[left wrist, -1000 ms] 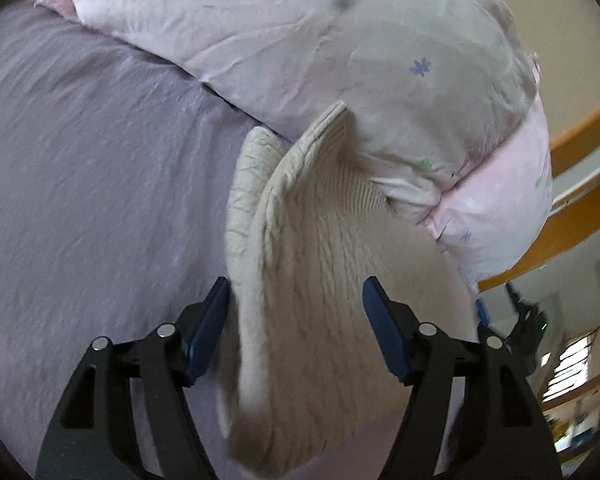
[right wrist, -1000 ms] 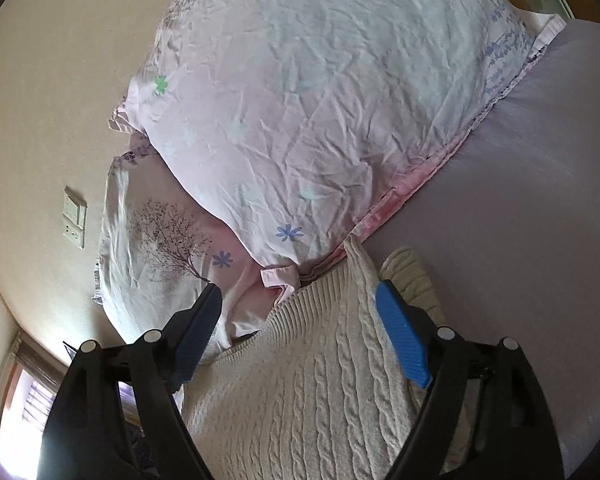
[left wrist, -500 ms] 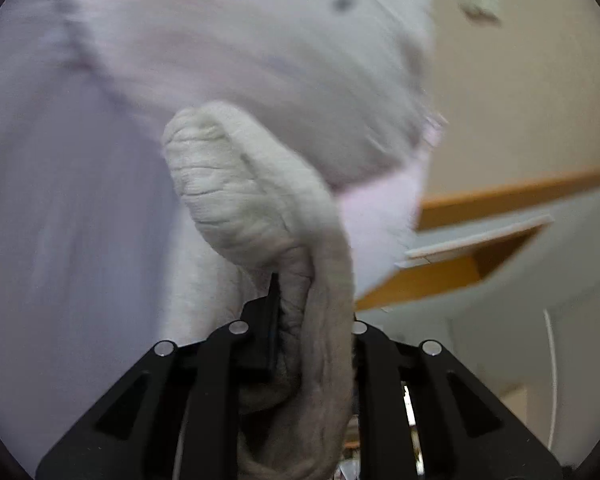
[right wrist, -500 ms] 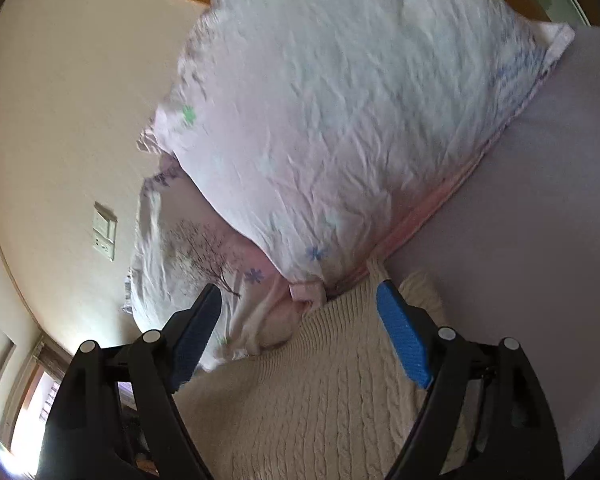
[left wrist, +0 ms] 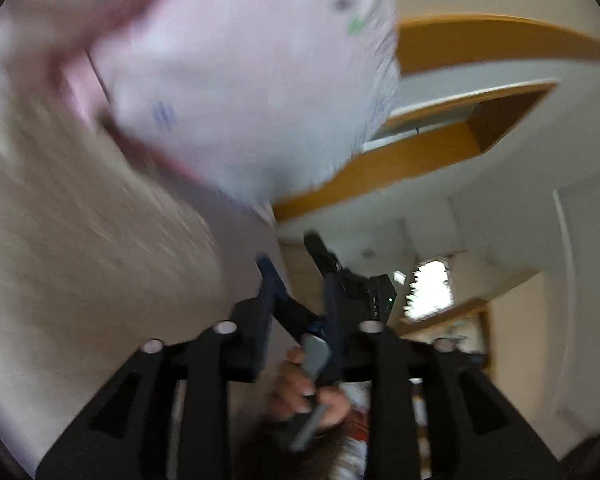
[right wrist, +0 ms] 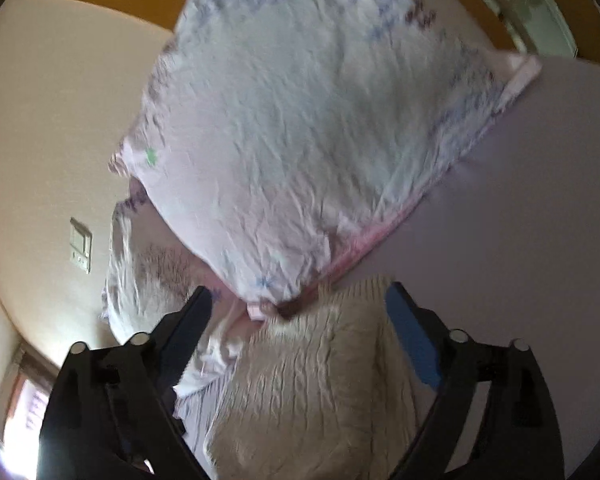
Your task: Fold small clothes
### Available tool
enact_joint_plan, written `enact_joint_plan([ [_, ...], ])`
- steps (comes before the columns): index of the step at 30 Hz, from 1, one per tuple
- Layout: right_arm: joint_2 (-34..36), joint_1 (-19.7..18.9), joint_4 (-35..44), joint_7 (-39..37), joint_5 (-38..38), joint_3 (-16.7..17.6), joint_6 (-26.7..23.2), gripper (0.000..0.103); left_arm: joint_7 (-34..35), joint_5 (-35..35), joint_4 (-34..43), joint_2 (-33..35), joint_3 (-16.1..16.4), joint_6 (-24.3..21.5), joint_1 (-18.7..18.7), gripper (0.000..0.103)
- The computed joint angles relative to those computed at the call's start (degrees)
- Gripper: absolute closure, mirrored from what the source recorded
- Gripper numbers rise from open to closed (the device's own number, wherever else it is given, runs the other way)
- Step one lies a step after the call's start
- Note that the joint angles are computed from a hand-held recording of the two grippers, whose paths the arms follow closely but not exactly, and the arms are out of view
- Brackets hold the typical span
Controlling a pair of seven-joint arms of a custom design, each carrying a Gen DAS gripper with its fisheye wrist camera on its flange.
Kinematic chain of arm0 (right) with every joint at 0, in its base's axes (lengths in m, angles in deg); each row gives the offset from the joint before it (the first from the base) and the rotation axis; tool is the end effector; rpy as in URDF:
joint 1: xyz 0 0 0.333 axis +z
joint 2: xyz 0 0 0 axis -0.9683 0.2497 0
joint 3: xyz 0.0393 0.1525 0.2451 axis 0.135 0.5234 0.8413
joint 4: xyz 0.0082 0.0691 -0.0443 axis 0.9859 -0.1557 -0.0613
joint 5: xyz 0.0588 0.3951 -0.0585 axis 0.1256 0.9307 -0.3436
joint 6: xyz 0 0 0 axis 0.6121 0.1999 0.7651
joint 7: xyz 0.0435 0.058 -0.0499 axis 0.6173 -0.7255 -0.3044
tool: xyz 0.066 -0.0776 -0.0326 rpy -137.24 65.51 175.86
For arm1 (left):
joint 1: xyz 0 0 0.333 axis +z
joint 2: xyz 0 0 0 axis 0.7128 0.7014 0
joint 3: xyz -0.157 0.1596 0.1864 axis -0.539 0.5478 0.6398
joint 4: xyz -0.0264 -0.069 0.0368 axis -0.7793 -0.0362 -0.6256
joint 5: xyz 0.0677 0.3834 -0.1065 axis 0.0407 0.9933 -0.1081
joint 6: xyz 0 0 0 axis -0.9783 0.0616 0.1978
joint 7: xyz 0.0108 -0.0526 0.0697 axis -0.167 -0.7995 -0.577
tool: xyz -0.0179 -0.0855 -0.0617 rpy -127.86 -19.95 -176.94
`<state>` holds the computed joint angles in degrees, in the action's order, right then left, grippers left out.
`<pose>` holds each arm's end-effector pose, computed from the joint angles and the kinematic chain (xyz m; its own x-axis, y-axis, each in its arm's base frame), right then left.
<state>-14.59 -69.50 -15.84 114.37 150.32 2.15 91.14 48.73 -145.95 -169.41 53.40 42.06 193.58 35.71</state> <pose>0.6793 0.1389 0.4658 0.1998 -0.5404 -0.8174 -0.7063 0.4987 -0.5023 0.5900 -0.2105 0.5177 -0.1722 -0.4178 0.8921 -0.7832 -0.4911 -0.3812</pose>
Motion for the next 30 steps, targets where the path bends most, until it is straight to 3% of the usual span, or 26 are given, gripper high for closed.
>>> enact_joint_plan([
  [1,0.9,0.6,1.0,5.3,-6.2,-0.7,-1.7,0.009,-1.8,3.1,-2.4,-2.6,0.0,4.2,-0.3,0.049],
  [3,2.7,1.5,2.9,13.5,-16.9,-1.6,-4.3,0.009,-15.8,20.3,-9.3,-7.4,-5.3,15.3,3.8,0.043],
  [4,3.8,2.2,4.1,18.2,-22.7,-2.1,-5.3,0.009,-24.5,30.3,-12.8,-9.0,-8.4,17.3,7.3,0.039],
  [5,5.1,3.1,5.7,23.1,-29.0,-2.8,-7.0,0.009,-33.9,40.3,-14.5,-9.6,-9.5,17.0,9.2,0.037],
  [7,7.1,3.1,8.0,26.5,-34.4,-2.5,-9.9,0.009,-46.8,53.7,-16.7,-9.8,-6.0,14.7,7.1,0.036],
  [9,7.9,2.6,8.8,27.6,-37.2,-1.5,-10.4,0.009,-47.8,54.0,-16.2,-8.4,-0.6,10.7,2.1,0.036],
  [11,8.4,2.3,8.8,28.1,-39.1,-0.8,-10.3,0.009,-46.7,52.7,-16.6,-8.1,-2.4,9.2,3.5,0.034],
  [14,8.4,1.5,8.4,27.0,-39.0,0.5,-9.2,0.010,-46.8,53.3,-13.7,-4.3,-2.1,10.4,2.6,0.030],
  [17,9.1,1.2,9.0,25.9,-38.9,1.4,-9.3,0.024,-44.8,50.3,-10.5,-1.2,-2.9,10.5,3.2,0.028],
  [20,9.8,0.5,9.4,24.7,-38.1,2.2,-10.1,0.051,-41.0,45.6,-9.4,0.1,-4.7,12.6,4.2,0.027],
  [21,10.1,-0.7,9.6,23.3,-35.6,3.2,-11.5,0.058,-42.3,47.8,-8.5,1.2,-4.9,13.3,4.3,0.032],
  [23,9.9,-1.6,9.2,20.7,-32.2,4.1,-11.9,0.062,-42.5,49.7,-7.8,1.5,-5.6,12.0,5.3,0.051],
  [25,9.0,-2.8,8.1,16.4,-27.3,5.5,-12.9,0.063,-33.1,40.3,-9.0,-0.9,-6.0,9.7,6.7,0.062],
  [27,8.6,-3.5,8.0,12.2,-23.2,6.3,-16.6,0.064,-26.5,34.3,-12.7,-5.7,-4.5,7.5,6.6,0.064],
  [30,9.0,-1.3,9.5,9.5,-24.0,6.1,-23.2,0.064,-26.3,38.4,-22.6,-16.5,-2.9,10.4,6.0,0.064],
])
